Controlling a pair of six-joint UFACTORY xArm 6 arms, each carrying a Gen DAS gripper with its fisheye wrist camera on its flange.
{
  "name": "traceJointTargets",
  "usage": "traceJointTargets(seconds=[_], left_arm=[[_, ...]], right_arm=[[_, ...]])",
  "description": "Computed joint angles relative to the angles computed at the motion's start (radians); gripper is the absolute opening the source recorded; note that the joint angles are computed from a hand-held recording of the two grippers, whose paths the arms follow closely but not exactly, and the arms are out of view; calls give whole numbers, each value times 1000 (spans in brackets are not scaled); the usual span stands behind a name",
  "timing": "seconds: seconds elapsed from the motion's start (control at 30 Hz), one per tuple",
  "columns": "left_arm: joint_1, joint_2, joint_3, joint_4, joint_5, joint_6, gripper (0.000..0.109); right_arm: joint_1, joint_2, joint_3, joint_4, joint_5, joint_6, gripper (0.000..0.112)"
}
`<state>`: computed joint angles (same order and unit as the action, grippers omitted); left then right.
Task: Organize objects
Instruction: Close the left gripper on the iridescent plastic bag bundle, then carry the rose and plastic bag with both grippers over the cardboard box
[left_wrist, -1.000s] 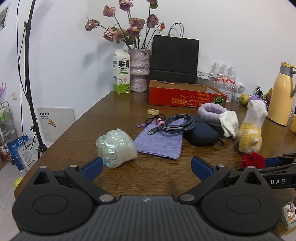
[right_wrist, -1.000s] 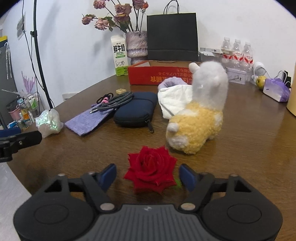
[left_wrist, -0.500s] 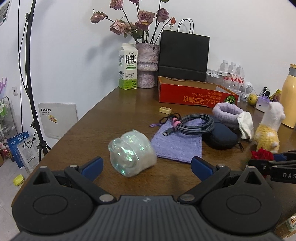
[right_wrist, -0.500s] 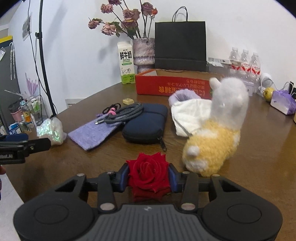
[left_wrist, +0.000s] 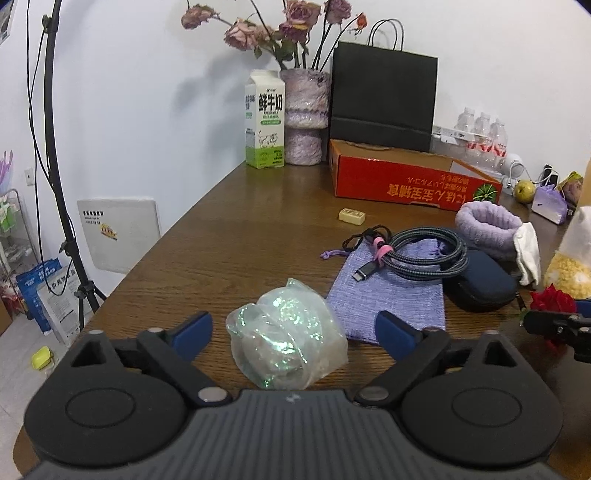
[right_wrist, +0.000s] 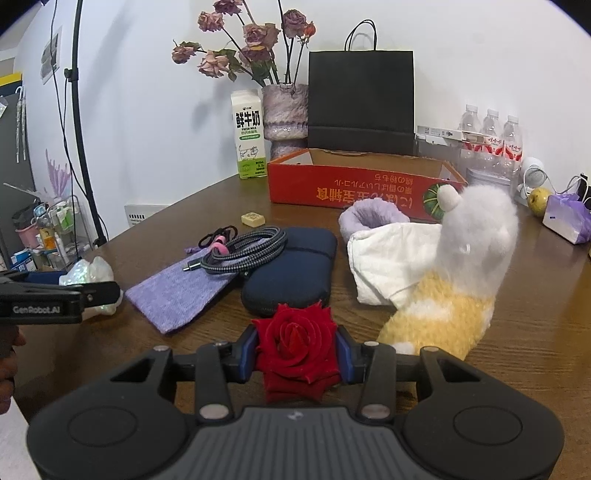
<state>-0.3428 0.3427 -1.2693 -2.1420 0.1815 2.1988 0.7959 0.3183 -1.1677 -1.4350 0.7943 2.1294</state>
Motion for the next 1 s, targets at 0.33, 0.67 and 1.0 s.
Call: traceJointTargets(seconds=[0.33,0.67,1.0], left_arm=[[-10,28,-18,127,15,-131,49],[-14,-19,13,57,10,-72,47],[-44,-85,41,8,19,-44,47]], right_arm=[[-16,-5,9,-23,-15,24,42],[-11,-38,46,-67,-11,76,42],[0,-93,86,-126,19,96,42]])
